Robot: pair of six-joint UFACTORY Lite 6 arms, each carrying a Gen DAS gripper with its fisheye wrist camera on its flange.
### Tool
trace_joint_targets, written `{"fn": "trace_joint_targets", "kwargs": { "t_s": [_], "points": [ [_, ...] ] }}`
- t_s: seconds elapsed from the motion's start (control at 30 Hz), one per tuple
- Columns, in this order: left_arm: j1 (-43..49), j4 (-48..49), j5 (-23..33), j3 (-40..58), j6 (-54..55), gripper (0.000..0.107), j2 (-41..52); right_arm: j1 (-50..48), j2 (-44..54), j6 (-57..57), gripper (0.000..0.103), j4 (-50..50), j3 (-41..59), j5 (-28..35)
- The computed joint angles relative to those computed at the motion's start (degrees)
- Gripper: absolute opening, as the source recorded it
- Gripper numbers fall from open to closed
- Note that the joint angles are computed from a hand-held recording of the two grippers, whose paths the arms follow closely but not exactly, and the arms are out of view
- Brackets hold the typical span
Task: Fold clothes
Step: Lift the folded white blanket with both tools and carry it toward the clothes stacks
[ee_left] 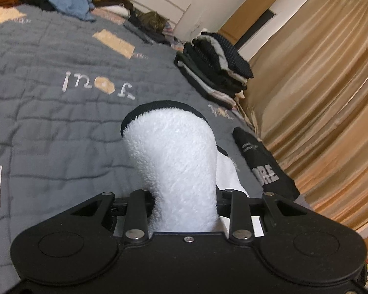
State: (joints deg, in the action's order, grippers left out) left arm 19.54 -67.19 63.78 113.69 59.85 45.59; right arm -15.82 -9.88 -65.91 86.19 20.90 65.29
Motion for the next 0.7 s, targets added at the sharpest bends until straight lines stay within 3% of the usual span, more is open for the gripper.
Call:
{"fn": "trace_joint_targets", "kwargs": {
  "t_s": [0.4,0.7],
  "points": [
    [-2.2,-3.9,-5.5,-14.8,0.7,0.03,-17.7,-15.3,-0.7,1.7,0.035,-14.9,7.9,12.4],
    [-6.9,-7.2,-13.3,-26.4,0.3,0.03,-29.3,-24.3,3.4,-0.2,0.035,-23.8,15.8,20.3]
  ]
}}
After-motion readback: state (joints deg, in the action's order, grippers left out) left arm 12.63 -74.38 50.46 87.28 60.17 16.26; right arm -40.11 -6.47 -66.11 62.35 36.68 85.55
